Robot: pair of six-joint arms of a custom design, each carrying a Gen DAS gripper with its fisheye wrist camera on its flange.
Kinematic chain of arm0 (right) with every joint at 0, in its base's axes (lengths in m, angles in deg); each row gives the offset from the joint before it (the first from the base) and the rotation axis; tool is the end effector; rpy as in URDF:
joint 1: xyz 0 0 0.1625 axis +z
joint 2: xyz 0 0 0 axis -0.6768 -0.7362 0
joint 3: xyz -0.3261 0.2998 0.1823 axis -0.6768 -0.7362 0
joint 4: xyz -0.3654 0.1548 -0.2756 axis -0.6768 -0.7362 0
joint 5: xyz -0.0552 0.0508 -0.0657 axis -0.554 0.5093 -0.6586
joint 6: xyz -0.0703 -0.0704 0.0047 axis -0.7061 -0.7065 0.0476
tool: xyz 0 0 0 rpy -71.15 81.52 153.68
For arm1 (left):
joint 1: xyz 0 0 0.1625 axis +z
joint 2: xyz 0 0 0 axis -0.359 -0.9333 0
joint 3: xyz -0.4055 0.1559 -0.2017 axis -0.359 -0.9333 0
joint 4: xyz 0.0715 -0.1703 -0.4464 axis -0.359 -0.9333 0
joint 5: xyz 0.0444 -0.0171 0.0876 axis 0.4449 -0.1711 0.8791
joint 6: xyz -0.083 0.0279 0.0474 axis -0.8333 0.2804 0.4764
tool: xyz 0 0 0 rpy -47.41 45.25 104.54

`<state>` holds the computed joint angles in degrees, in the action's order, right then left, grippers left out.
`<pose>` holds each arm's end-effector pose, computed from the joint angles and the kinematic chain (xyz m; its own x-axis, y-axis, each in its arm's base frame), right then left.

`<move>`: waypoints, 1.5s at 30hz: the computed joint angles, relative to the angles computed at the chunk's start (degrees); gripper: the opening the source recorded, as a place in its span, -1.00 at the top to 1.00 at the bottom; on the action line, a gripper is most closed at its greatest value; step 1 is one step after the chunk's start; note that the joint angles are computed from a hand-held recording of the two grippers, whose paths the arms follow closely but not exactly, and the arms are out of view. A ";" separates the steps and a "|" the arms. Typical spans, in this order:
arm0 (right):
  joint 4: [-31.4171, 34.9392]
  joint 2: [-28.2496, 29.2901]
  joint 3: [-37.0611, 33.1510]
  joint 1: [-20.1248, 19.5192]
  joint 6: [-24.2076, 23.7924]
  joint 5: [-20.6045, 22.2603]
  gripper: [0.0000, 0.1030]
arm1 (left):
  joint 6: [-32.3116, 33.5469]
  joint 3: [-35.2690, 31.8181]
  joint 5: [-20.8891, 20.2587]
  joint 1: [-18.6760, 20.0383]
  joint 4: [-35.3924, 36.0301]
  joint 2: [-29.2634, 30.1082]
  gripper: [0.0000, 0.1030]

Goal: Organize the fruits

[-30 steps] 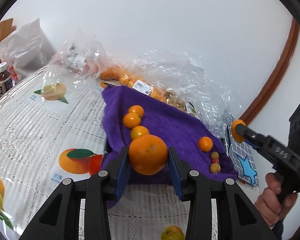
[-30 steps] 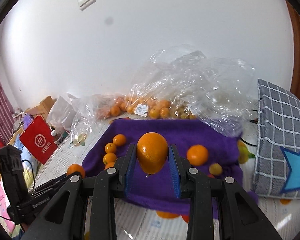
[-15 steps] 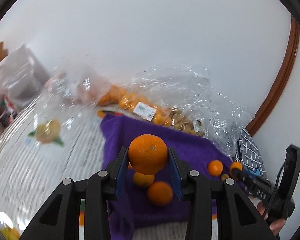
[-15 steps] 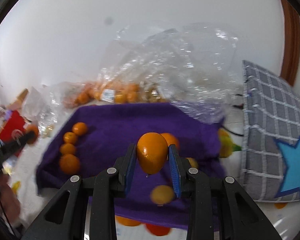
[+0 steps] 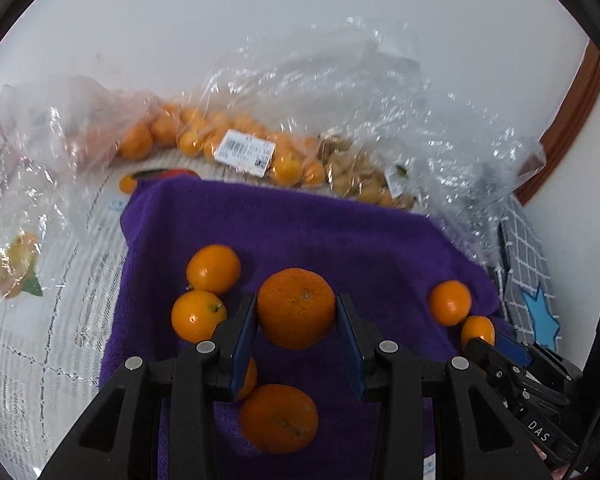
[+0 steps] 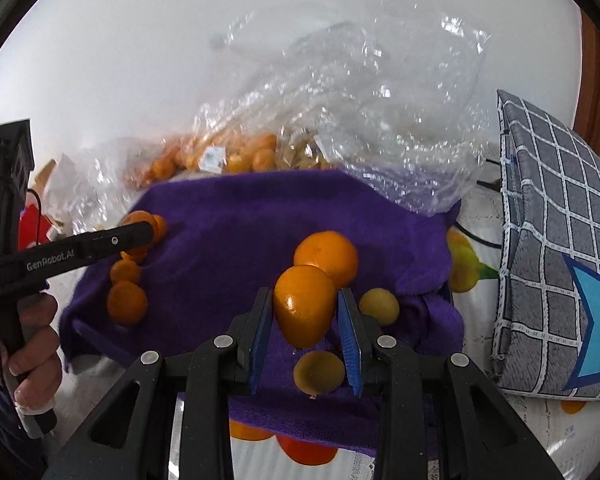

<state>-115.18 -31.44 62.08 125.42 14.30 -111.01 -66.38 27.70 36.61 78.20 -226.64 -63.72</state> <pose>0.0275 -0.6100 0.1208 -0.8069 -0.1493 0.5715 -0.4537 0.7762 -0.4378 -0.1898 -0.6550 -0.0099 -0.8618 0.0746 -0.5017 0.3431 0.8142 -0.4683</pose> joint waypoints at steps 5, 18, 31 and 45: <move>0.47 0.89 -0.40 -0.01 -0.73 -0.98 0.37 | -0.19 -0.41 1.34 0.05 1.56 0.60 0.27; -0.52 0.10 -0.04 0.56 -0.36 -1.81 0.23 | 1.37 1.22 4.76 -1.60 -0.97 0.29 0.16; -6.47 -7.77 7.76 6.15 3.10 -8.16 -0.15 | -2.61 13.16 12.11 -10.00 -1.71 -7.81 0.05; -17.94 -16.86 22.44 12.29 4.53 -12.76 -0.78 | -17.51 26.11 18.25 -23.07 2.88 -15.85 -0.41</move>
<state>-133.12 -48.31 84.51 137.71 18.83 -123.77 -83.89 53.81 54.86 55.13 -223.76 -79.57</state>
